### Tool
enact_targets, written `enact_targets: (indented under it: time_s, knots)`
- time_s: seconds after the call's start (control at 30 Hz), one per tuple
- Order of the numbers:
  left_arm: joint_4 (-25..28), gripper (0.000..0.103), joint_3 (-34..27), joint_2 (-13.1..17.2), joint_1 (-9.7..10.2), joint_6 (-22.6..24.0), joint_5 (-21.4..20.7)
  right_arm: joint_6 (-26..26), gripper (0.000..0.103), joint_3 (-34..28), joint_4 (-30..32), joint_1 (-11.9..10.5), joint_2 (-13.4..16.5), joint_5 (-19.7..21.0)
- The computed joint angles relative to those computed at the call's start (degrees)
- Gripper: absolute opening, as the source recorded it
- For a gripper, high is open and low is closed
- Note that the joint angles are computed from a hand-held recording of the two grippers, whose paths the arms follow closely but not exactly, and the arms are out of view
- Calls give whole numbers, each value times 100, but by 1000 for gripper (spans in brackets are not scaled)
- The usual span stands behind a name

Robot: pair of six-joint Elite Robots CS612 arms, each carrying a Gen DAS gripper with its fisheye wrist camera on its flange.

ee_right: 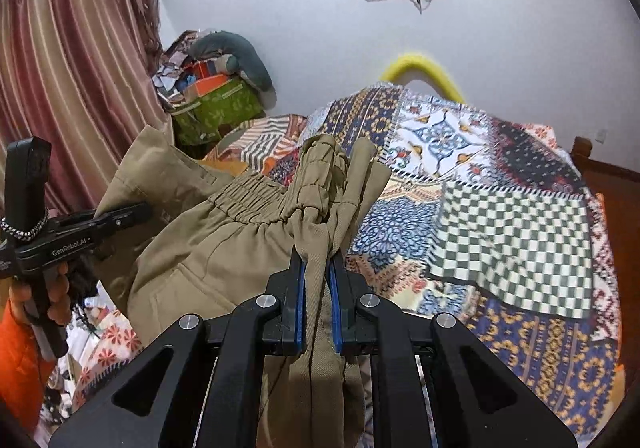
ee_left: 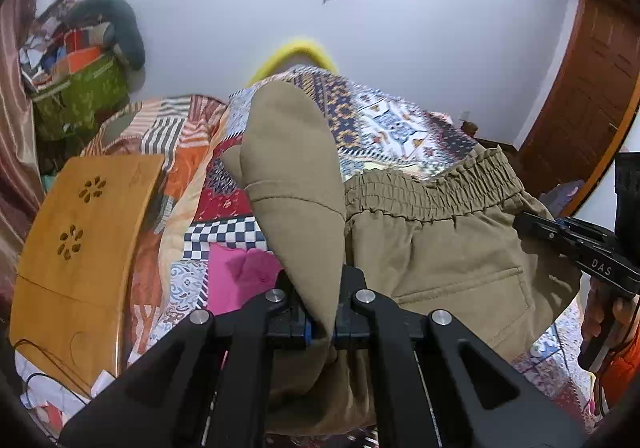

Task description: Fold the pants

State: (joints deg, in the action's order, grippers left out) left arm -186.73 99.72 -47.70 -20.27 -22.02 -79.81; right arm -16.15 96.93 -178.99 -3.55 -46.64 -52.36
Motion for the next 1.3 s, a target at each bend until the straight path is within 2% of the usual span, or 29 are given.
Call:
enact_targets:
  time_s: [0.3,0.43,0.53,0.6,0.7,0.77,0.87,0.97,1.1,1.3]
  knots:
    - [545,5,-420,535,358,-140,-452,-75,9,-417,583,224,414,-314]
    - [915,5,-561,768,459,-316,-468,-214,9,-536,810,313,568,-717]
    - [963,10,-569,883,558,-509,-719,-261,9,-568,902,317,616,-884]
    - [947,14,-549,917,584,-458,-818,-302,10,-578,1037,298,616,-887]
    - [955,25,-479,876,529,-271,-570,-326,12,-584,1146,293,606,-918]
    - [1018,28,-439,836,505,-243,-420,-330,15,-558,1185,301,568,-987]
    - [1080,28,-376,765,513,-274,-374,-335,18,-503,1185,311,526,-1095]
    - [1090,32,-218,644,486,-317,-171,-421,24,-404,1198,305,447,-1223]
    - [1274,32,-14,487,457,-446,16,-606,34,-205,1135,267,317,-1347]
    - [1061,32,417,89,313,-442,261,-703,34,126,891,192,29,-1337]
